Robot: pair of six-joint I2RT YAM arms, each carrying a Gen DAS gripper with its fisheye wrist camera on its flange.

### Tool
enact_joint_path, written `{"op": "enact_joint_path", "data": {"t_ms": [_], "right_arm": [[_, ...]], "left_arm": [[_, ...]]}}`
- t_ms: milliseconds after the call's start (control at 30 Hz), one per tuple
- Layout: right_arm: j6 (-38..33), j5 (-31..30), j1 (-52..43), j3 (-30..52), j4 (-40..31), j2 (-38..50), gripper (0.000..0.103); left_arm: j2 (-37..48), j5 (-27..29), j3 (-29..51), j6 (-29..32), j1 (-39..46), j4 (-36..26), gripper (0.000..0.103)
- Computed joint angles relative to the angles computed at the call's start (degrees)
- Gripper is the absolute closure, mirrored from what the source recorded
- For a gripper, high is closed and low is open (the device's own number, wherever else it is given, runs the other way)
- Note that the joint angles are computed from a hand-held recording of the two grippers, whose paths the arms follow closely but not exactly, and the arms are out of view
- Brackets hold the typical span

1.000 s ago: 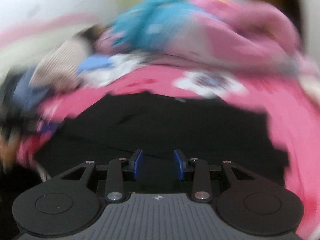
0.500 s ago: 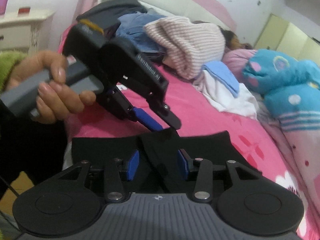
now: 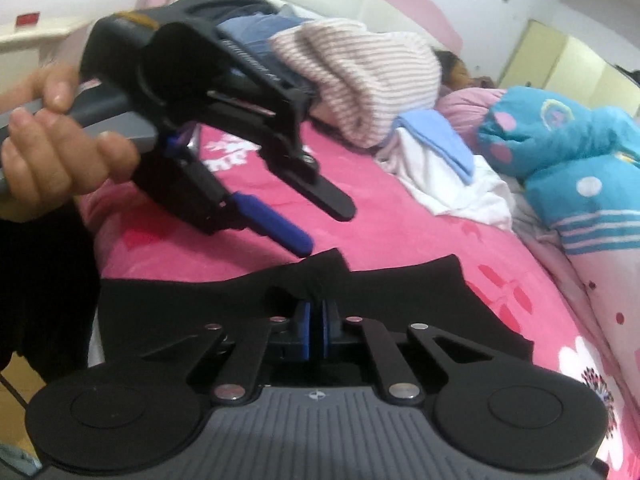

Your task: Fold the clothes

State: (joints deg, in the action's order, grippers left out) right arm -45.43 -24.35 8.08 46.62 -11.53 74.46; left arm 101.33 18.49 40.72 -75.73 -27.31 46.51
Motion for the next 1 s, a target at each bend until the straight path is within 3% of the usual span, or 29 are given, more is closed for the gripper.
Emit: {"op": "enact_joint_path", "data": {"t_ms": [233, 500, 600, 800, 900, 967, 1000], "right_arm": [[4.5, -2.3, -2.7, 0.7, 0.8, -0.8, 0.099], [0.5, -5.0, -2.4, -1.8, 1.0, -3.8, 0.099], [-0.9, -4.9, -2.1, -3.2, 2.3, -4.7, 0.099], [-0.4, -7.6, -6.1, -3.1, -0.7, -7.8, 0.097], [2.3, -12.6, -14.8, -0.2, -6.0, -10.2, 0.095], [5.7, -17.8, -24.3, 3.2, -10.3, -10.3, 0.088], [7.9, -21.3, -30.7, 5.1, -12.9, -9.5, 0.079]], "left_arm": [[0.7, 2.2, 0.8, -0.4, -0.2, 0.2, 0.048], [2.9, 3.5, 6.8, 2.8, -1.1, -6.4, 0.047], [3.4, 2.0, 8.6, 5.1, -2.1, -9.2, 0.051], [3.6, -1.6, 9.5, 8.2, -3.4, -12.6, 0.071], [3.4, -3.2, 9.2, 8.8, -3.9, -13.4, 0.079], [3.3, -3.4, 8.7, 8.5, -3.9, -12.9, 0.081], [3.3, -3.4, 8.5, 8.3, -3.8, -12.6, 0.081]]}}
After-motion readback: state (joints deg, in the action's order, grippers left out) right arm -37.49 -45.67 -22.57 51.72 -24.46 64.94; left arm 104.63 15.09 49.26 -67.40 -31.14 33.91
